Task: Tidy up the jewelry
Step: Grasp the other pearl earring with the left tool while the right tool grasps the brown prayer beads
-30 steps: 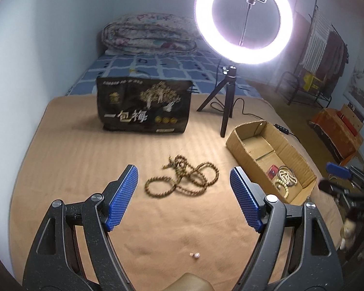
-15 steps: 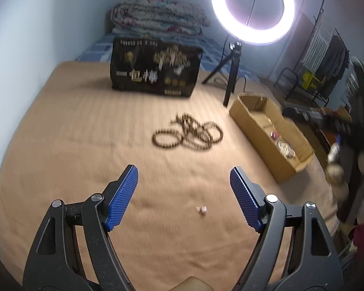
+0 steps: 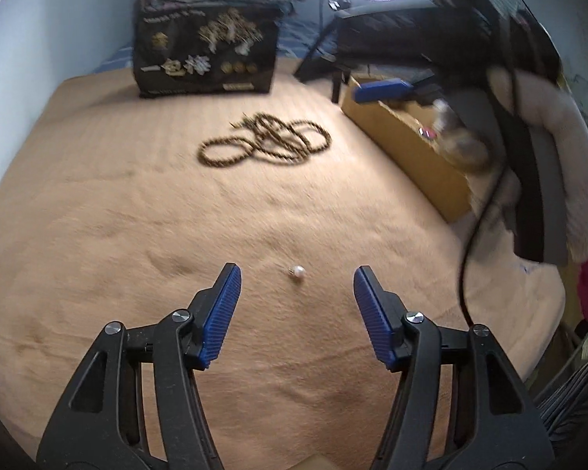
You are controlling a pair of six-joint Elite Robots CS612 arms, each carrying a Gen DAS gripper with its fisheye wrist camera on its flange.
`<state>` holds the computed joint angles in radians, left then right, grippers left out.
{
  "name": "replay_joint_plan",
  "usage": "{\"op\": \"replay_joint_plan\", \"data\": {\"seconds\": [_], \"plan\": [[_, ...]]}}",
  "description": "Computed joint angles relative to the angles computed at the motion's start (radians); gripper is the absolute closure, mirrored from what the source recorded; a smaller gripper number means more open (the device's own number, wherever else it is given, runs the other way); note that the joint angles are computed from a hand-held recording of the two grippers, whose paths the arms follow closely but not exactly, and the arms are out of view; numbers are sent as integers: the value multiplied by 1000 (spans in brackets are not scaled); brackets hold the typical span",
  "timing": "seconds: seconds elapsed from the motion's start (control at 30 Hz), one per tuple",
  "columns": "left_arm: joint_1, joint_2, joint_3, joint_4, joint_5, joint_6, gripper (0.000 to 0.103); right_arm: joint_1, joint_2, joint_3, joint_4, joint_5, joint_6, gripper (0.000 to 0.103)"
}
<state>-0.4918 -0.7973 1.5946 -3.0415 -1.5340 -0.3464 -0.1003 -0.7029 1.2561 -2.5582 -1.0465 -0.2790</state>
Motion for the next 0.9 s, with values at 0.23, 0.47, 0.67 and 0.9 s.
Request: {"op": "replay_joint_plan", "data": {"seconds": [0.23,0.47,0.67,0.9], "plan": [[-5,23,-27,23,-15,25,50,11,62,-95,125,-12,14,31],[3,34,-42,39,-15,25,58,27,110,-160,179,-37,14,35],[3,46,-60,64,-19,42,67,36,138,-194,185,-58,31,41],[4,64,-80,91,-19,41,70,47,161,-221,184,-73,42,43]]}}
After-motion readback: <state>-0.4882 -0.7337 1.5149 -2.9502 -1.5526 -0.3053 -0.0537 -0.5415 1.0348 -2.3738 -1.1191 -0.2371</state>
